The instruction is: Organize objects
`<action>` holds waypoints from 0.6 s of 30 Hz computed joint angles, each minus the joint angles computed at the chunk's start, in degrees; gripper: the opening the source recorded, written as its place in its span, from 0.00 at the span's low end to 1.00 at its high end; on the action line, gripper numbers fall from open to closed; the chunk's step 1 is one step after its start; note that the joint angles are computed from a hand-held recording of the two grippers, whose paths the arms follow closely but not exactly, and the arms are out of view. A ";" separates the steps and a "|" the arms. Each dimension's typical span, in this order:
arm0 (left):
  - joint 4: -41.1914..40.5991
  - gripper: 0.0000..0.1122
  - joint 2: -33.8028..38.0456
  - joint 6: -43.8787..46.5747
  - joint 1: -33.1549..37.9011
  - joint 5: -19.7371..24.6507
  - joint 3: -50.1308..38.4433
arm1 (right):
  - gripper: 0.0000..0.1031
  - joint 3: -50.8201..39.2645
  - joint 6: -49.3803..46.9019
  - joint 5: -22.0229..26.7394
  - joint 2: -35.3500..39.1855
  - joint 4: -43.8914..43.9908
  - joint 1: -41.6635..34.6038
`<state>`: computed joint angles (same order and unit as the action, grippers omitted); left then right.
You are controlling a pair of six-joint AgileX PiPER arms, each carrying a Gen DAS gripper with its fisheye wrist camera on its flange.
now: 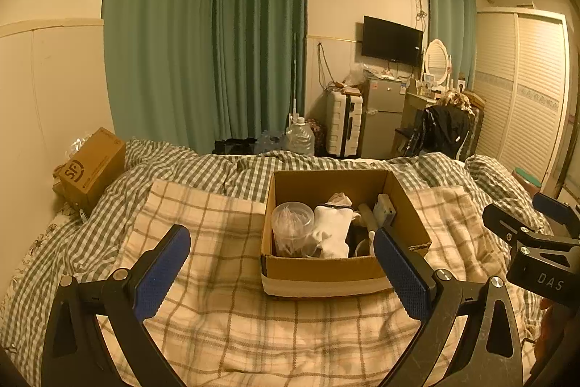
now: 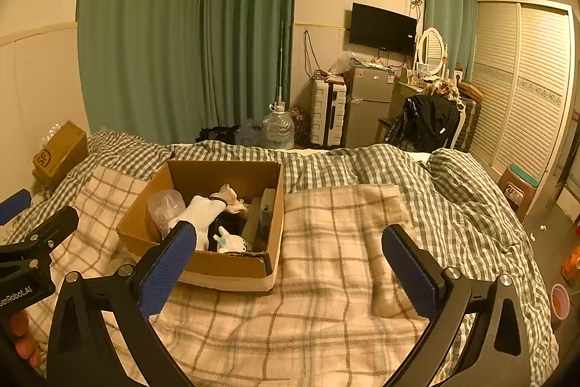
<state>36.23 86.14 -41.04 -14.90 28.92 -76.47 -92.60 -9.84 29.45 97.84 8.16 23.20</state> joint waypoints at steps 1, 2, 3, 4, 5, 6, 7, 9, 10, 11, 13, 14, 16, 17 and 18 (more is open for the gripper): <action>-0.39 0.92 0.07 0.39 0.07 0.04 -0.07 | 1.00 -0.10 -0.13 0.08 0.07 0.15 -0.04; -0.46 0.92 0.17 0.47 0.02 0.20 -0.18 | 1.00 -0.17 -0.40 0.21 0.11 0.68 -0.13; -0.44 0.92 0.23 0.46 0.02 0.31 -0.21 | 1.00 -0.28 -0.71 0.35 0.15 1.43 -0.28; -0.58 0.92 0.34 0.66 0.06 0.43 -0.31 | 1.00 -0.34 -0.78 0.41 0.18 1.70 -0.34; -0.41 0.92 0.41 0.57 0.06 0.52 -0.32 | 1.00 -0.23 -0.95 0.39 0.11 1.80 -0.41; 0.01 0.92 0.44 0.19 -0.13 0.69 -0.32 | 1.00 -0.20 -0.86 0.37 0.09 1.57 -0.38; 0.27 0.92 0.47 -0.04 -0.27 0.88 -0.36 | 1.00 -0.14 -0.92 0.30 0.07 1.59 -0.43; 0.58 0.92 0.46 -0.32 -0.31 0.87 -0.26 | 1.00 -0.11 -1.52 0.39 0.06 2.32 -0.59; 0.52 0.92 0.48 -0.31 -0.32 0.92 -0.29 | 1.00 -0.02 -1.50 0.30 0.03 2.26 -0.59; 0.52 0.92 0.48 -0.31 -0.32 0.92 -0.29 | 1.00 -0.02 -1.33 0.32 0.03 1.98 -0.55; 0.48 0.92 0.48 -0.34 -0.31 0.96 -0.28 | 1.00 -0.06 -1.43 0.41 0.13 1.95 -0.53; 0.48 0.92 0.48 -0.34 -0.31 0.96 -0.28 | 1.00 0.06 -1.47 0.32 0.10 1.97 -0.52; 0.76 0.92 0.48 -0.52 -0.30 0.93 -0.26 | 1.00 0.01 -1.58 0.37 0.14 2.05 -0.52; 1.46 0.92 0.48 -1.08 -0.45 1.02 -0.13 | 1.00 -0.06 -1.38 0.39 0.23 1.77 -0.41; 1.64 0.92 0.48 -1.14 -0.51 1.06 -0.08 | 1.00 -0.02 -1.29 0.33 0.22 1.66 -0.40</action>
